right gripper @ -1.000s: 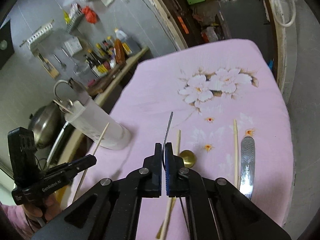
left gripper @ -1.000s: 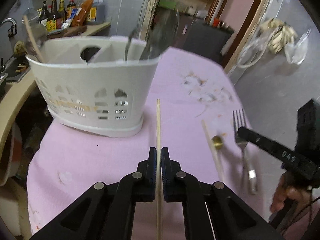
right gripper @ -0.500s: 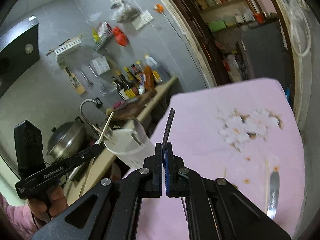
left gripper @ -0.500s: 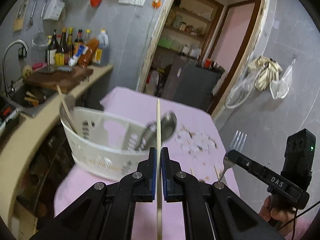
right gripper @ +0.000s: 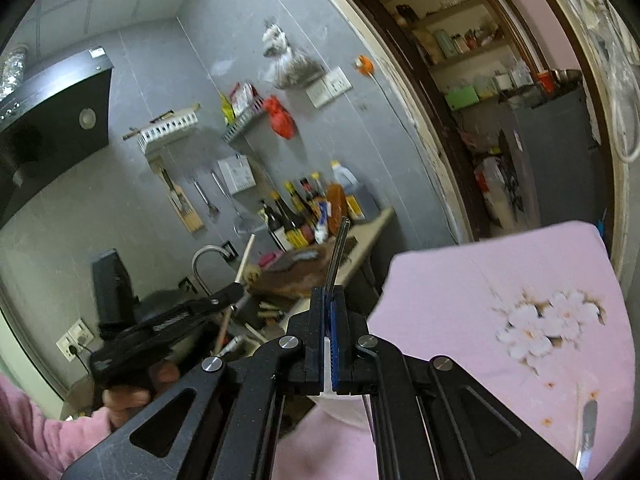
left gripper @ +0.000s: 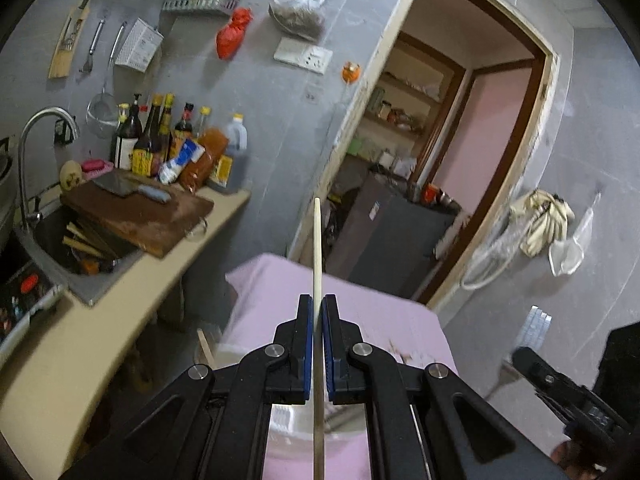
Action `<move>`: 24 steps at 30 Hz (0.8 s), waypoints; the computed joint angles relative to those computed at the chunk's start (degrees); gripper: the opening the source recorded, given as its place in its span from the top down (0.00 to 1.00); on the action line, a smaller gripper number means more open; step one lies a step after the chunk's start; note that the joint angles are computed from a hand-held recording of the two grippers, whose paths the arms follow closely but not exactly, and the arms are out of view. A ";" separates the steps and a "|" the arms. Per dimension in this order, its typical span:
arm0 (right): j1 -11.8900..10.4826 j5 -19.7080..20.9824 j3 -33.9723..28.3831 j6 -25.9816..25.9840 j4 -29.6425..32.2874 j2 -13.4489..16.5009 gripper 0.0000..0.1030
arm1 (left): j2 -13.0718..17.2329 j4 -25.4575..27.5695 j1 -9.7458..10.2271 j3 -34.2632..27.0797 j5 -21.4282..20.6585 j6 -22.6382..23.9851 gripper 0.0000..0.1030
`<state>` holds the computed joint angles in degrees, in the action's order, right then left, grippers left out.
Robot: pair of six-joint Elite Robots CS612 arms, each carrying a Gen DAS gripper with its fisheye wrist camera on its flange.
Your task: Organize utensils
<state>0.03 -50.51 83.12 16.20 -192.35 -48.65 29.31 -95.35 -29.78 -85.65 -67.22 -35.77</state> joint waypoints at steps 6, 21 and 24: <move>1.91 -3.65 -2.78 2.78 -2.09 1.37 0.98 | -0.50 -5.58 2.81 2.98 -3.09 0.24 0.95; 4.67 -10.90 -6.54 4.77 -2.07 4.82 0.98 | -1.08 -16.30 5.32 9.98 -9.76 1.08 0.95; 4.98 -11.51 -6.56 5.24 -1.78 5.28 0.98 | -0.40 -16.62 4.95 9.65 -9.35 2.66 0.95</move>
<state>5.00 -62.02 76.56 21.44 -194.13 -43.37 28.91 -111.97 -24.83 -76.00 -76.56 -33.12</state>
